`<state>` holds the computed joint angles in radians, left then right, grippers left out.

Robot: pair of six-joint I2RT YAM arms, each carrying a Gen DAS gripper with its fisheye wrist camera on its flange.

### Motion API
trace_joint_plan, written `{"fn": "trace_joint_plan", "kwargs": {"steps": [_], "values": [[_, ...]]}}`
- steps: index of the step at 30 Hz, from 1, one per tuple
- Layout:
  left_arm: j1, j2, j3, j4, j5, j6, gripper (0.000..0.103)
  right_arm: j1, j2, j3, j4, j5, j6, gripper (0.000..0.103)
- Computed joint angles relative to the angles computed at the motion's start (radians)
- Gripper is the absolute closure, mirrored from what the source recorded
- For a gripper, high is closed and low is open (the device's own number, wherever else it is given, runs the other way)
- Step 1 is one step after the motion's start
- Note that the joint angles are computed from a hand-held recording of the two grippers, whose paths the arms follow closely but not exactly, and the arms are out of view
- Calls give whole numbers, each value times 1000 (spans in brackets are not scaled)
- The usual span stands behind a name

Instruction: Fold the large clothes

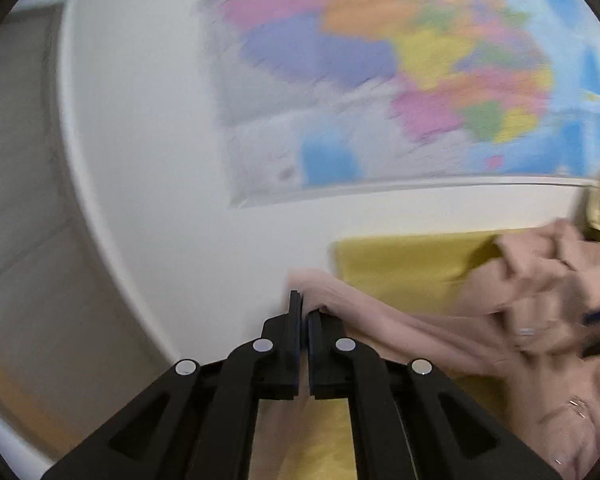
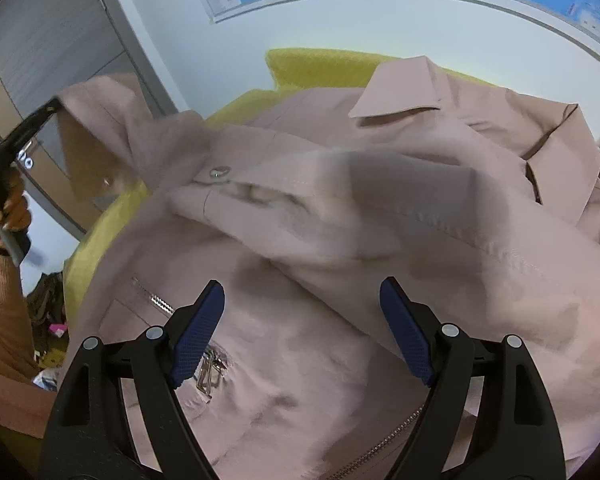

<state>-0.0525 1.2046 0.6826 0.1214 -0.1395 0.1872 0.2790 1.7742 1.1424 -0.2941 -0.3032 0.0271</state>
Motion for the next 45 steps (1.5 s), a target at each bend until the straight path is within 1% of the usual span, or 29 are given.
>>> {"fn": "trace_joint_plan", "kwargs": {"steps": [2,4,6,7,12,13,14,15,16,17,18,19,21,22,24,25,26,28,29,31,34,37,39,40,41,42,43,44,45], "values": [[-62,-40,-37,21,-9,34,101,-2,-6,-2,7,-12,2,24],[-120,-74,-104,109,-18,89,100,4,-17,-5,7,-23,0,24],[-154,-85,-130,132,55,102,100,13,-38,-14,12,-29,-7,23],[-175,-83,-138,148,68,104,100,17,-51,-21,11,-25,-8,23],[-314,36,-115,200,186,38,100,-30,-119,-74,44,-84,32,23],[-354,78,-113,227,202,33,100,-48,-138,-89,50,-93,37,22],[-391,114,-106,231,202,40,93,-71,-159,-100,45,-98,35,22],[-421,167,-78,200,222,45,79,-90,-181,-113,46,-98,41,22],[-438,210,-57,180,228,38,69,-109,-199,-124,44,-111,46,21],[-450,230,-60,181,234,32,49,-124,-215,-134,41,-119,52,21],[-455,239,-74,197,240,32,37,-136,-228,-143,36,-125,50,21],[-447,225,-105,210,258,37,34,-144,-243,-155,34,-136,47,21],[-384,149,-172,216,341,29,28,-144,-260,-171,32,-148,41,20],[-333,95,-206,216,397,19,26,-137,-261,-172,30,-153,39,20],[-219,-15,-265,201,505,5,16,-106,-264,-180,37,-166,29,20],[-137,-69,-288,187,559,-10,14,-87,-265,-180,41,-164,25,19],[-77,-105,-295,158,612,-16,12,-57,-258,-174,49,-166,26,18],[9,-135,-303,128,696,-30,12,-10,-238,-154,59,-183,34,17],[31,-131,-303,126,720,-39,12,8,-229,-144,62,-188,37,17],[11,-90,-292,127,712,-60,12,58,-200,-114,70,-185,43,16],[-79,-26,-291,165,641,-75,13,94,-161,-71,75,-219,63,16],[-195,46,-291,199,562,-53,14,120,-130,-21,72,-241,83,16],[-253,94,-276,211,529,-39,15,126,-101,16,61,-259,96,17],[-282,110,-269,208,521,-33,15,133,-86,30,54,-250,96,17],[-307,112,-270,200,514,-19,16,138,-67,49,42,-232,96,23],[-317,106,-274,199,510,-10,16,143,-32,81,9,-220,94,50],[-332,84,-286,189,495,8,16,143,-2,105,-14,-220,92,67],[-335,65,-295,180,486,23,16,140,20,120,-31,-219,91,103],[-329,39,-307,169,485,37,16,126,35,125,-37,-213,85,102]]}}
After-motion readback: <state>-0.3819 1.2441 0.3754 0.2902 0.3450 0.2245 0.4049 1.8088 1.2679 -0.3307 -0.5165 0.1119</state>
